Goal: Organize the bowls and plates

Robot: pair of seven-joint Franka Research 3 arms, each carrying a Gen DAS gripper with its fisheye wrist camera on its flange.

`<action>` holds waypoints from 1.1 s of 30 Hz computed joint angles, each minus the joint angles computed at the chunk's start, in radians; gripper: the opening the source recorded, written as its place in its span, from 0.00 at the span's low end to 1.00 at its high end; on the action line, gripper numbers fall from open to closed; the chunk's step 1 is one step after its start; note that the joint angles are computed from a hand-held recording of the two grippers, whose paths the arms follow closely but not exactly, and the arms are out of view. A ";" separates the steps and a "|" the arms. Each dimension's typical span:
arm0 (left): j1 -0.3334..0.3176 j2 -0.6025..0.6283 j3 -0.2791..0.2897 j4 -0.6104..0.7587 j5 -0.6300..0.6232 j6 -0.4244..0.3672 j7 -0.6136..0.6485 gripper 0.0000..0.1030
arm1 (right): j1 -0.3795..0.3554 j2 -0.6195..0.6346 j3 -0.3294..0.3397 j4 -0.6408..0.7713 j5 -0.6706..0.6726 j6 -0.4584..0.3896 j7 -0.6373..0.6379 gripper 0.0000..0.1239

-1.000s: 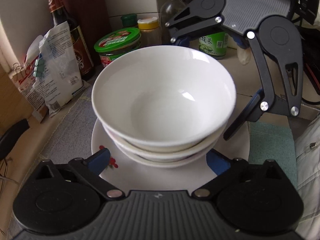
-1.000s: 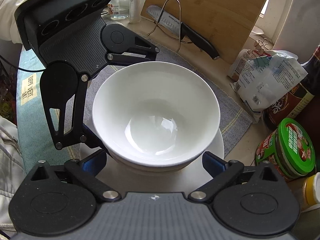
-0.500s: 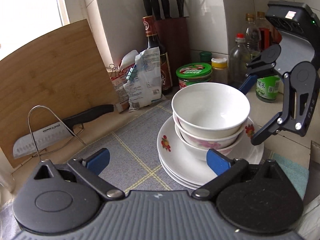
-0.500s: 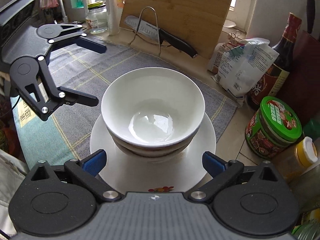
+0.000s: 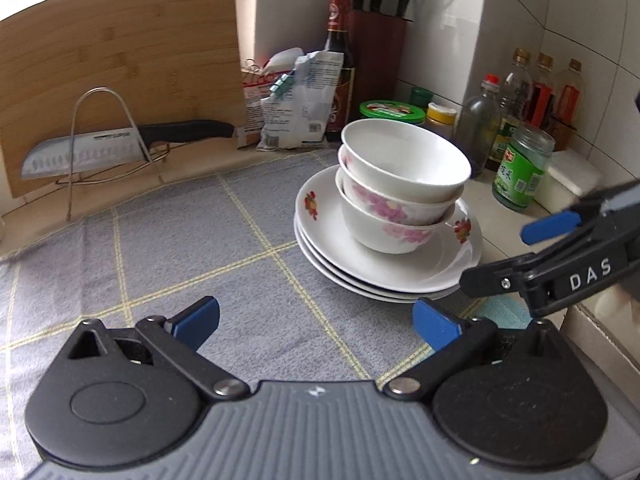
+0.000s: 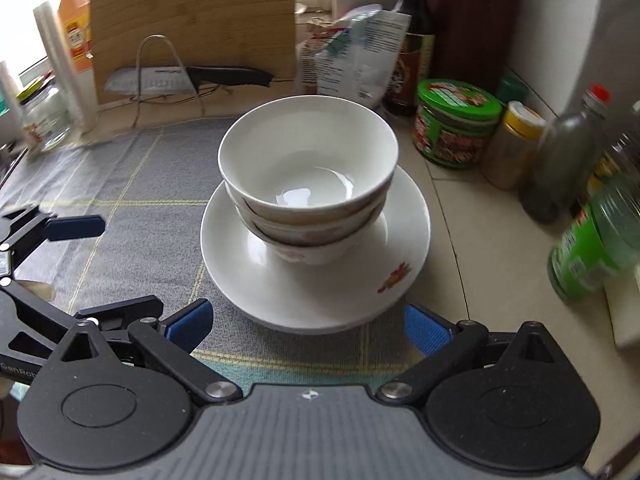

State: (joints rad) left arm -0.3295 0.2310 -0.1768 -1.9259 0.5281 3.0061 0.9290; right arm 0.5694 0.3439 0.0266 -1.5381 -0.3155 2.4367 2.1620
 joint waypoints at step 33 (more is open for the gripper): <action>0.084 -0.243 -0.056 -0.124 0.314 -0.101 -0.329 0.99 | 0.085 -0.148 0.079 -0.078 -0.349 -0.162 0.538 0.83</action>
State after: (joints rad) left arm -0.2458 -0.0119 -0.2326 -2.0501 0.8417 2.9046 0.5998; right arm 0.6548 0.1954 0.1060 -1.6156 -0.6647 2.2746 2.7002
